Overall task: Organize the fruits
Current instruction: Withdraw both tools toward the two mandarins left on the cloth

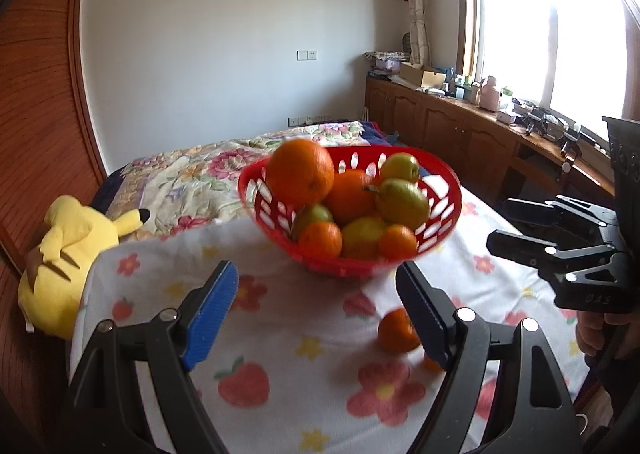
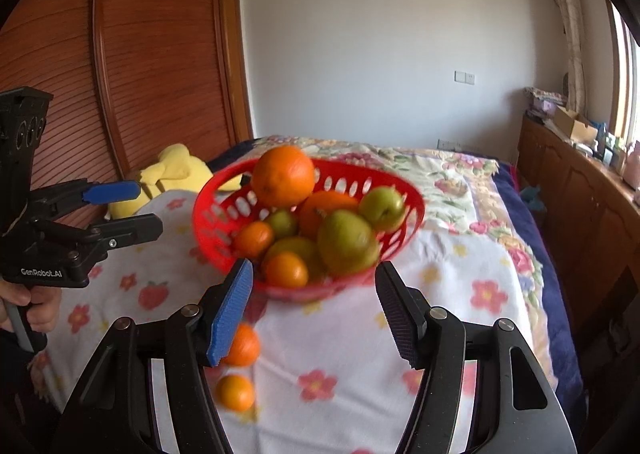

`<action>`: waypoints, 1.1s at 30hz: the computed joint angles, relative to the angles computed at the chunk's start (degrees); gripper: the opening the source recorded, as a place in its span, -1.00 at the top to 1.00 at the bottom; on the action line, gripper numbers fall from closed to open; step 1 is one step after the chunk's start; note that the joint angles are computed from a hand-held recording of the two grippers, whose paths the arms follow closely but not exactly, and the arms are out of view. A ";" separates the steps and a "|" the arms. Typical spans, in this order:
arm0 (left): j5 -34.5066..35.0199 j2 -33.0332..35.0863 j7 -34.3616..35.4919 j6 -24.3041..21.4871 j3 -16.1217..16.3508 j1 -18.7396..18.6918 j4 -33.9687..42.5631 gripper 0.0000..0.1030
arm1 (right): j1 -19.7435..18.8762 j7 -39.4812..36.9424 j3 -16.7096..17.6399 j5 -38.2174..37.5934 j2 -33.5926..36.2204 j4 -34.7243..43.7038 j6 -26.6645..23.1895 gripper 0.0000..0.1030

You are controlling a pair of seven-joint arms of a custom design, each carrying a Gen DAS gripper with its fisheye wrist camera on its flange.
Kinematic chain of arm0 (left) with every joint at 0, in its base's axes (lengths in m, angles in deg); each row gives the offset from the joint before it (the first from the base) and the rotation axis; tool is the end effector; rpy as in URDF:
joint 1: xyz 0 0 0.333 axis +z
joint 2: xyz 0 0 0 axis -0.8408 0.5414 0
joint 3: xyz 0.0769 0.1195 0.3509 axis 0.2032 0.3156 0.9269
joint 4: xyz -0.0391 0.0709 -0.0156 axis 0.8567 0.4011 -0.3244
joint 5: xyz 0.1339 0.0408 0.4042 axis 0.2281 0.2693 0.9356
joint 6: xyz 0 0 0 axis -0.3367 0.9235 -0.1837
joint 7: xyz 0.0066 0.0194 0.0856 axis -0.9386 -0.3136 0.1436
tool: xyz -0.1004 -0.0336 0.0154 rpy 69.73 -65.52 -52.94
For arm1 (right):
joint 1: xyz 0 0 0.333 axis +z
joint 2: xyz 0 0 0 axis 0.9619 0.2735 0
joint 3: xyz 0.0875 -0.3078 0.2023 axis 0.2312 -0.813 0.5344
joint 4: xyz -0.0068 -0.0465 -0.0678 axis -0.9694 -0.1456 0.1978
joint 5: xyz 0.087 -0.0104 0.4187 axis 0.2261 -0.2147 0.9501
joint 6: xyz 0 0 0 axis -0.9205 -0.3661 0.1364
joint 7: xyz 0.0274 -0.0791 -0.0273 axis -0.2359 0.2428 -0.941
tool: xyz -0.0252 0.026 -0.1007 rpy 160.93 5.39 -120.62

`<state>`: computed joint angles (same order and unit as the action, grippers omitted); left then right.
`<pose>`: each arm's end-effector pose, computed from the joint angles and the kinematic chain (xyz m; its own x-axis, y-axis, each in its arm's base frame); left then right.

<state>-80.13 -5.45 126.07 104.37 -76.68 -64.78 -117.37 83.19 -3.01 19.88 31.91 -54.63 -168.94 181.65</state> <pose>0.6396 -0.2720 0.4760 -0.4412 -0.8970 0.0279 -0.5269 0.2338 -0.8171 0.5970 0.0988 0.4845 0.2401 -0.9699 -0.0405 -0.6235 -0.1220 -0.7722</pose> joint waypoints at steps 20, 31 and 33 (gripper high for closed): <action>0.79 0.30 -3.47 1.70 -1.67 1.68 -7.82 -0.59 | 4.74 -2.22 -1.11 6.59 -1.58 -8.08 -2.10 -0.27; 1.06 0.22 -3.60 1.15 -4.05 3.57 -8.27 -0.59 | 5.25 11.21 -2.49 -9.43 -2.34 -10.98 -3.37 -0.21; 1.08 0.36 -3.45 1.20 -4.43 3.83 -8.21 -0.59 | 5.20 13.32 -2.57 -12.14 -2.35 -11.05 -3.84 -0.20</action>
